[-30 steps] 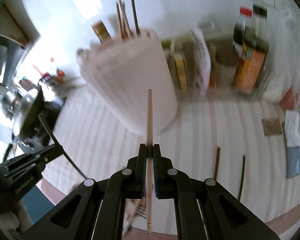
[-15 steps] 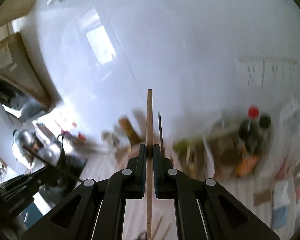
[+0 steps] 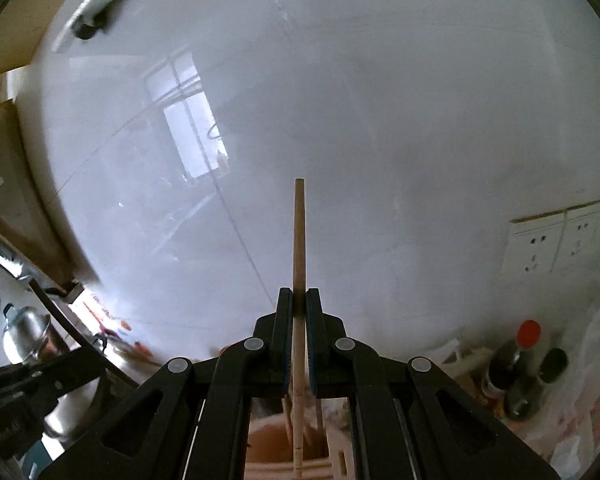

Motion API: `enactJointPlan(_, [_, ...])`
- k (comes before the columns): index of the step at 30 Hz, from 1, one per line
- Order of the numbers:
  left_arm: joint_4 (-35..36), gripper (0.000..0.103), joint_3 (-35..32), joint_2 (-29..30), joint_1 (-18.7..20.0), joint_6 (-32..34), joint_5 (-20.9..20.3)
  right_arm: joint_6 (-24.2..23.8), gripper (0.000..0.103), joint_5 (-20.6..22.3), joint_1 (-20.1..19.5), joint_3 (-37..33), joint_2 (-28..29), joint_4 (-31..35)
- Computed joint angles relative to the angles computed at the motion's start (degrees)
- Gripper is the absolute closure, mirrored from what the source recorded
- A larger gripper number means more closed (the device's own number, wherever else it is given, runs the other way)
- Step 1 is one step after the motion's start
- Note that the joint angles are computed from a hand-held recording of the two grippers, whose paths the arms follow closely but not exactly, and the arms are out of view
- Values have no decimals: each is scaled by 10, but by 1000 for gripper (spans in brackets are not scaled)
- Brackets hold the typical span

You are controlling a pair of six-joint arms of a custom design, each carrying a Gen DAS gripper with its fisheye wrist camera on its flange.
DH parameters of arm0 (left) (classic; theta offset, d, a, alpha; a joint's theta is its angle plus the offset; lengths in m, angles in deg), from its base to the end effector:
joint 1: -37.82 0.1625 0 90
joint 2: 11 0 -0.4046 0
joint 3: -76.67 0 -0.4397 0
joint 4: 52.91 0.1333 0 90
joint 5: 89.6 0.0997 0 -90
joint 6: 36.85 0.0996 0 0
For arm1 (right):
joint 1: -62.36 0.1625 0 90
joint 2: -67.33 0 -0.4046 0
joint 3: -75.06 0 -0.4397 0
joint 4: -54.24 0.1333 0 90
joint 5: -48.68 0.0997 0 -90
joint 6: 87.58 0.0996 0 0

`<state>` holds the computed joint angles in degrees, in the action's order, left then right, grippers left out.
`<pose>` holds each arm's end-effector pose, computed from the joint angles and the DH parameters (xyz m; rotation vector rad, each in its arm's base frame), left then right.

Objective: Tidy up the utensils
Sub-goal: 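Carry both held chopsticks up above the pink holder, then drop both chopsticks into the pink holder by opening both tools, then move both open tools back down to the chopsticks on the mat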

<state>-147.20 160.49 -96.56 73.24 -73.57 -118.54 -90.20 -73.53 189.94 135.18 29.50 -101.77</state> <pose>-0.3408 -0.5129 0.5418 0.2813 2.2419 -1.0355 0.5860 -0.6300 0.2519 0.6057 -2.5245 1.2105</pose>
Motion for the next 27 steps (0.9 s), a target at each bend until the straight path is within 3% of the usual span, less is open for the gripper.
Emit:
enactJointPlan(8, [6, 99, -15, 24, 47, -3, -56, -21, 97, 10, -21, -9, 33, -54])
enactJointPlan(15, [54, 90, -29, 28, 52, -53, -59, -4, 96, 35, -31, 18, 18, -12])
enactJointPlan(16, [67, 85, -31, 27, 50, -67, -49, 5, 94, 38, -32, 19, 15, 6])
enactJointPlan(18, [79, 39, -32, 23, 45, -84, -38, 15, 78, 40, -33, 27, 6, 20])
enactJointPlan(19, [74, 31, -25, 17, 41, -88, -28, 17, 64, 43, -33, 37, -3, 18])
enactJointPlan(20, [73, 23, -18, 10, 36, -95, -15, 17, 57, 38, -30, 43, -8, 17])
enactJointPlan(24, [116, 11, -8, -11, 21, -130, 7, 25, 52, 28, -24, 81, -47, 20])
enactJointPlan(26, [136, 0, 6, -23, 14, -143, 16, 40, 40, 7, -18, 102, -68, 29])
enactJointPlan(27, [160, 0, 12, -29, 9, -162, 23, 45, 37, 0, -16, 108, -75, 34])
